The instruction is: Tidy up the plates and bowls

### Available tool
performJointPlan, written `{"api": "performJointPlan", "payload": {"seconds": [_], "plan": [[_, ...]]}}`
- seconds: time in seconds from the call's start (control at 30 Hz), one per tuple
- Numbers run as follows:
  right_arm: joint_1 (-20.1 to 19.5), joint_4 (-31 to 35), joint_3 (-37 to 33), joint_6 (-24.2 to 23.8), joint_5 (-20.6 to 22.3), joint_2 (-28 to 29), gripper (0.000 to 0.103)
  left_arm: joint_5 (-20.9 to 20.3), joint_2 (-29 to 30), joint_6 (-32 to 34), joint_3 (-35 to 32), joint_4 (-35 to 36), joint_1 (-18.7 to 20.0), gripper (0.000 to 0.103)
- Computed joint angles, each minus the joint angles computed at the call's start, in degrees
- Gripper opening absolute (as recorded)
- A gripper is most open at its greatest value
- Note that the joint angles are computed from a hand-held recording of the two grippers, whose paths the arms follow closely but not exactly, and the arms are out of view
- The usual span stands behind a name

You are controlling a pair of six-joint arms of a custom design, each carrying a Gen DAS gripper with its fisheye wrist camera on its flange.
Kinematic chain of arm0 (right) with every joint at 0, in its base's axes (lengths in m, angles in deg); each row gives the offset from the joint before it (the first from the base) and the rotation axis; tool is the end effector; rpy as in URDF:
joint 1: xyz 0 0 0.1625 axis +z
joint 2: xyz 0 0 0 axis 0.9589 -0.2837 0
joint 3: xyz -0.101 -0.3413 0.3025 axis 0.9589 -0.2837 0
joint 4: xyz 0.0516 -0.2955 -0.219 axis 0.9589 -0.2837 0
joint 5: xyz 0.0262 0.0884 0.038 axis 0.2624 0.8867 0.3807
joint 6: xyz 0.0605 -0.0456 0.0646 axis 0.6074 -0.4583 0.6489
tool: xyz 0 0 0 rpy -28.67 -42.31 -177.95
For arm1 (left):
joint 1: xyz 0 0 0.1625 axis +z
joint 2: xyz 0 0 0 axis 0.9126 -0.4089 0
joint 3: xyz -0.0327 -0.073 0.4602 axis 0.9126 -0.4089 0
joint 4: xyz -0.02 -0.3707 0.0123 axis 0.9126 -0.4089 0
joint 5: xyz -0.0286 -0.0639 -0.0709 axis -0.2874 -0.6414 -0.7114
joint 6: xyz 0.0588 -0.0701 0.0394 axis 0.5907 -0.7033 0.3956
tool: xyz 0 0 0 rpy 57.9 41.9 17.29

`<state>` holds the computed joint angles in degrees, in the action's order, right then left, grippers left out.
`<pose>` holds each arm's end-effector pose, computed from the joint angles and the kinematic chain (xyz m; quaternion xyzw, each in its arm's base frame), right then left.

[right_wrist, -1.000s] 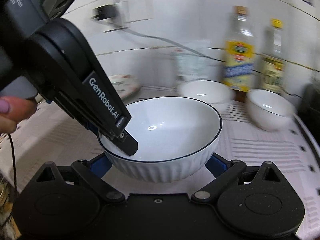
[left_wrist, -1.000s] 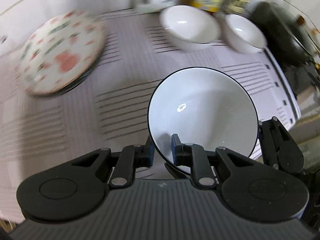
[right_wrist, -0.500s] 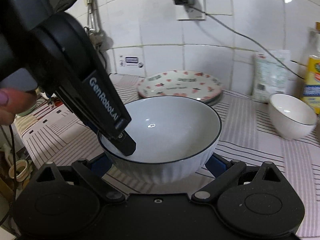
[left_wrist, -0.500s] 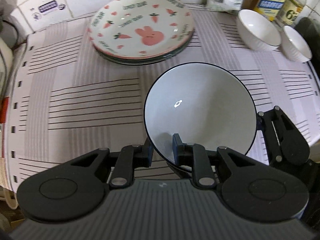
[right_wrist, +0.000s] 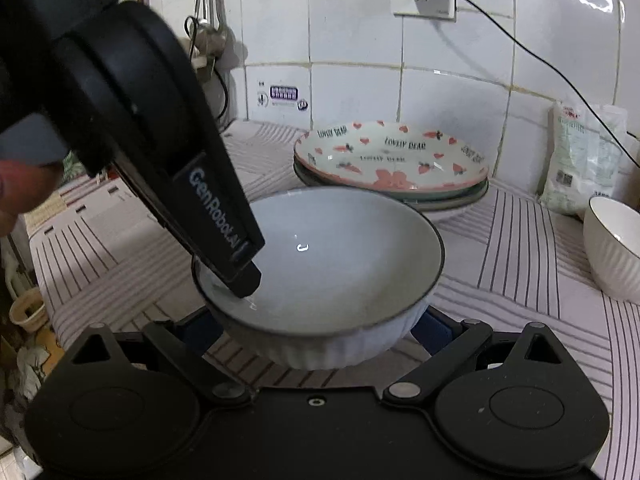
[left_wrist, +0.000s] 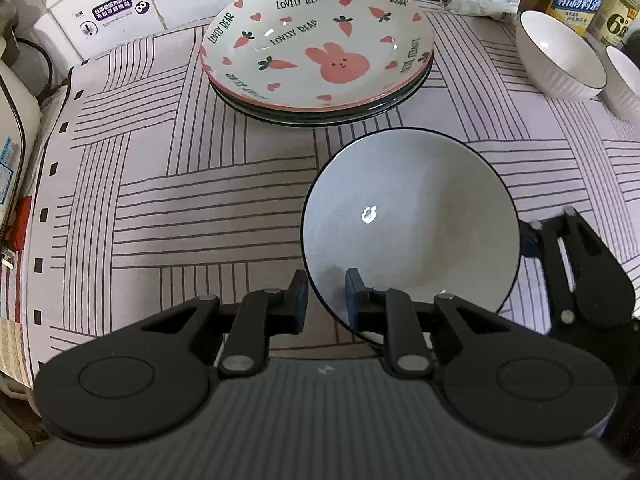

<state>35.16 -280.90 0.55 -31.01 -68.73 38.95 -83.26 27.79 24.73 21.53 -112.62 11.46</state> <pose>0.3037 -0.6047 -0.1742 0.3435 -0.8595 0.3004 0.2302 0.0538 -0.6665 0.2368 0.1867 0.9079 -0.1320 0.3515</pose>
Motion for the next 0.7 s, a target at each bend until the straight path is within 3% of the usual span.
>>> {"api": "performJointPlan", "payload": {"seconds": [0.3,0.5,0.7], "plan": [[0.5,-6.4,9.0,4.9,-1.4,-4.3,0.100,0.3,-1.3,0.3,0.4,-0.5,-0.8,0.019],[0.3,-13.5,14.4,9.6,-2.6,-7.6,0.100,-2.1,-2.9,1.2,0.8,-1.4,-2.6,0.019],[-1.5,-19.1,17.5,17.6,-1.6,-11.4,0.098,-6.4,-2.3,2.3,-1.8,1.0,-4.5,0.021]]}}
